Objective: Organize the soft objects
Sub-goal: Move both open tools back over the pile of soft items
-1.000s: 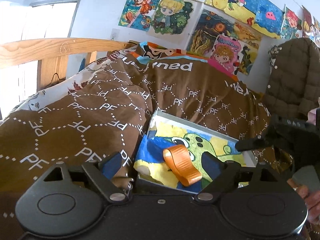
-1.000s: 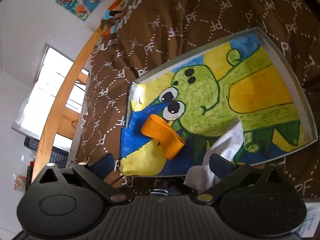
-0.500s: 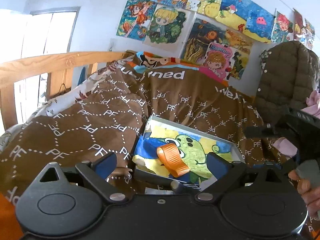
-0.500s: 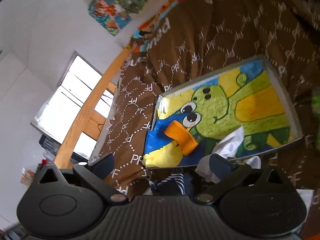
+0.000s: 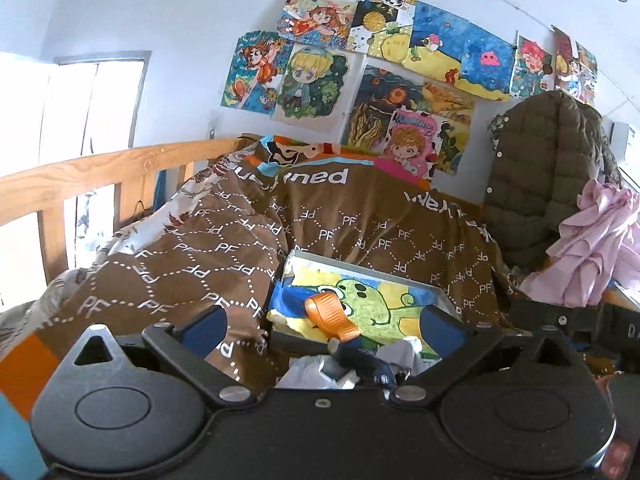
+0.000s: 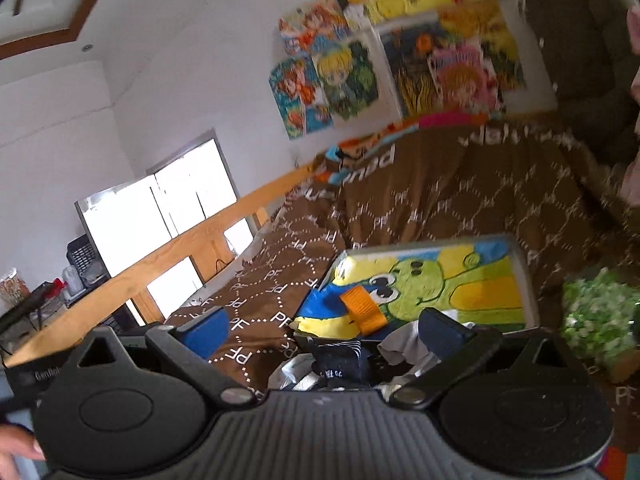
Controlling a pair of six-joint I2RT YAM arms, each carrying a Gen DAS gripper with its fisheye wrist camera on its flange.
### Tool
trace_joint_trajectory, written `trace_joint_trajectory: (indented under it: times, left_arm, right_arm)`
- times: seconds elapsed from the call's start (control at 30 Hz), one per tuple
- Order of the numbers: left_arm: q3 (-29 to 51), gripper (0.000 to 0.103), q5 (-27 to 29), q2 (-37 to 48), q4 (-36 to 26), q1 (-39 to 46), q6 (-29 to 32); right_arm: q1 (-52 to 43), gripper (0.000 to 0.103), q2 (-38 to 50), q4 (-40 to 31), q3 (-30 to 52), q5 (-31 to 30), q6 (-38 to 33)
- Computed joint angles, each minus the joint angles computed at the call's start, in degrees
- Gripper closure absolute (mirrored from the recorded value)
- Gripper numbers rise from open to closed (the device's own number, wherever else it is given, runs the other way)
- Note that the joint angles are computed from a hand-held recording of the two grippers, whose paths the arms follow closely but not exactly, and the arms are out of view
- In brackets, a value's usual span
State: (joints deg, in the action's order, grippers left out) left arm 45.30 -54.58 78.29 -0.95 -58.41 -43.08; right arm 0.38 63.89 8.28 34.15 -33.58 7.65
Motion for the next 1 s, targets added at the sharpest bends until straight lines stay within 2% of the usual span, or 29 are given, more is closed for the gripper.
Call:
trace_joint_trajectory:
  times: [0.13, 0.27, 0.37, 0.47, 0.63, 0.7, 0.83, 1.0]
  left_arm:
    - [-0.3, 0.001, -4.0, -2.3, -7.2, -5.3, -3.9]
    - [0.2, 0.001, -6.8, -3.4, -17.8, -10.2, -10.5]
    - [0.5, 0.001, -6.3, -4.7, -25.6, -12.7, -17.1]
    - [0.3, 0.001, -4.1, -6.3, -29.9, -13.4, -20.8]
    - [-0.7, 0.001, 0.7, -9.0, -32.5, -12.9, -20.0]
    - [-1.3, 0.001, 4.3, -9.8, -32.3, -11.2, -18.4]
    - [-2.9, 0.001, 12.7, -10.6, -30.1, -5.8, -14.6]
    - [-4.9, 0.001, 22.0, -8.5, -23.6, 1.6, -6.9]
  right_arm:
    - [0.1, 0.000, -9.2, 0.8, -7.2, 1.9, 0.0]
    - [0.8, 0.000, -16.7, -4.8, -11.0, 4.5, -1.3]
    - [0.5, 0.000, -20.7, -10.2, -12.3, 3.9, -2.0]
    - [1.8, 0.000, -23.9, -14.3, -13.6, 4.8, -2.9]
    - [6.6, 0.000, -24.6, -19.1, -13.4, 9.0, -5.2]
    - [8.6, 0.000, -23.6, -19.9, -12.9, 10.9, -5.6]
    - [10.9, 0.000, -20.8, -21.1, -12.1, 13.2, -6.0]
    - [12.7, 0.000, -15.9, -21.4, -10.6, 14.7, -6.7]
